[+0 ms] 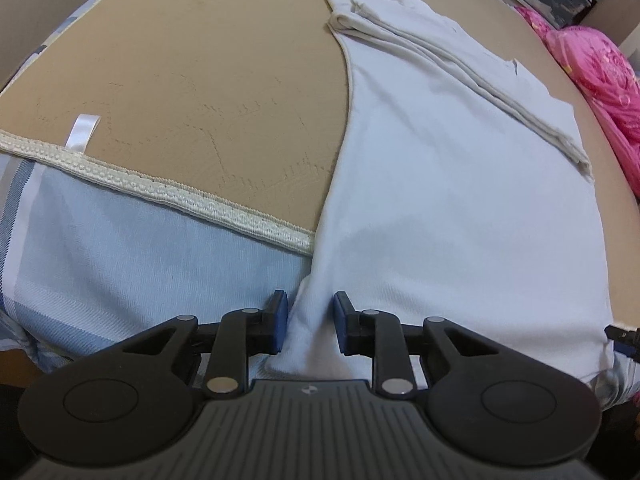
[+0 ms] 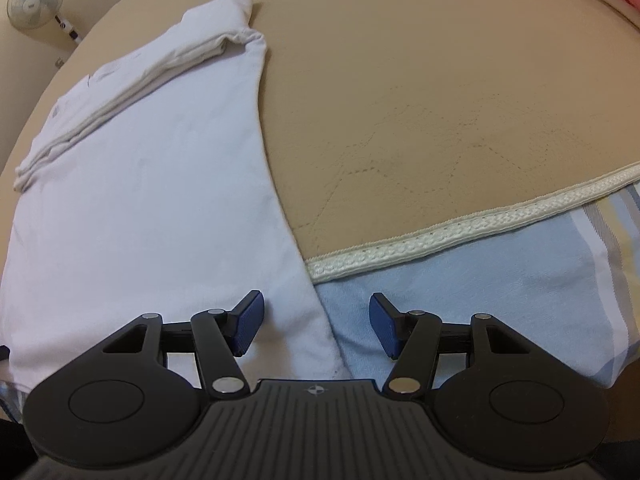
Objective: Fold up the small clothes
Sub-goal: 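Grasp the shirt hem with the left gripper while the right gripper grasps the hem too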
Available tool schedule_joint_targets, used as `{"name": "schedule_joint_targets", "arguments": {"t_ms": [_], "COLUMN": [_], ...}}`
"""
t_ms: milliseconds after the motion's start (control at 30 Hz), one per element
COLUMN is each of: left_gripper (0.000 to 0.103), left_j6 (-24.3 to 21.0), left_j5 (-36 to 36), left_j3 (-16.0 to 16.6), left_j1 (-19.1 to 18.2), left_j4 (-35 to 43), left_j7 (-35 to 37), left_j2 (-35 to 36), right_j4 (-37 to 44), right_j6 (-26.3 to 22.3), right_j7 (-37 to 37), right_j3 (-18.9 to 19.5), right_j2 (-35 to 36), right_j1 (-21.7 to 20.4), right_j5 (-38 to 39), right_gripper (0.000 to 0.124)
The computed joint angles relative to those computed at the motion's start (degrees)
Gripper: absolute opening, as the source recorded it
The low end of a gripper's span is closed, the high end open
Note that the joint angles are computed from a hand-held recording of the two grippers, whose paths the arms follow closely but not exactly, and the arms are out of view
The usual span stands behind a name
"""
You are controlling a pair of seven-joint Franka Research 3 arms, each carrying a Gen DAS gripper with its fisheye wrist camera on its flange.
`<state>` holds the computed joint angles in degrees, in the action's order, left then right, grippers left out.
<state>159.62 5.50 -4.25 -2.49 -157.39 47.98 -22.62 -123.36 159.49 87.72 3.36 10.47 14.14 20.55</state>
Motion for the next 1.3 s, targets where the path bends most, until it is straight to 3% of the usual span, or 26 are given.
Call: {"name": "schedule_joint_targets", "arguments": {"t_ms": [300, 400, 467, 500, 533, 700, 767, 867, 967, 1200, 1233, 1300], "left_gripper": [0.026, 0.023, 0.009, 0.008, 0.007, 0.006, 0.008, 0.010, 0.011, 0.007, 0.007, 0.006], "left_j6": [-0.89, -1.38, -1.18, -0.91, -0.51, 1.47, 0.70, -1.08, -0.93, -0.64, -0.32, 0.35], "left_j5": [-0.12, 1.15, 1.65, 2.02, 2.73, 5.90, 3.83, 3.06, 2.50, 3.69, 4.51, 6.69], "left_j3": [0.24, -0.70, -0.78, -0.99, -1.46, -2.78, -0.73, -0.45, -0.55, -1.68, -2.35, -3.79], "left_j1": [-0.48, 0.08, 0.08, 0.28, 0.66, 1.26, -0.79, -0.58, -0.49, 0.03, 0.53, 1.85], "left_j4": [-0.72, -0.50, -0.40, -0.55, -0.81, -2.47, -2.38, -1.47, -1.36, -1.22, -1.53, -2.16], "left_j7": [0.59, 0.31, 0.45, 0.18, -0.34, -2.27, -1.00, -0.66, -0.71, -1.55, -2.26, -4.19], "left_j2": [-0.74, -0.76, -0.61, -0.82, -1.26, -4.13, -3.60, -2.11, -1.61, -1.59, -2.20, -3.61], "right_j4": [-0.30, -0.26, -0.50, -0.48, -0.43, -1.54, -1.32, 0.53, 0.04, -0.79, -1.02, -1.68], "right_j6": [-0.79, -0.56, -0.50, -0.71, -1.19, 3.55, 2.67, -3.34, -2.87, -2.40, -1.60, 1.13], "right_j7": [0.45, 0.32, -2.10, -4.63, -8.22, -25.82, -21.68, -11.93, -9.23, -11.10, -12.97, -18.15], "right_j3": [-0.43, -0.35, 0.49, 1.35, 2.55, 6.03, 3.42, 0.58, 0.17, 1.34, 1.70, 3.19], "right_j2": [-0.14, -0.05, -0.31, -0.43, -0.65, -3.15, -2.82, -0.81, -0.74, -1.40, -1.71, -2.75], "right_j1": [0.71, 1.02, 0.35, -0.42, -1.47, -3.60, -1.67, 0.00, 0.86, -0.11, -0.55, -1.71], "right_j5": [-2.14, -3.60, -1.57, 1.17, 5.49, 25.79, 22.26, 11.30, 5.84, 7.75, 9.36, 16.94], "right_gripper": [0.060, 0.053, 0.039, 0.030, 0.004, 0.005, 0.005, 0.011, 0.019, 0.016, 0.005, 0.005]}}
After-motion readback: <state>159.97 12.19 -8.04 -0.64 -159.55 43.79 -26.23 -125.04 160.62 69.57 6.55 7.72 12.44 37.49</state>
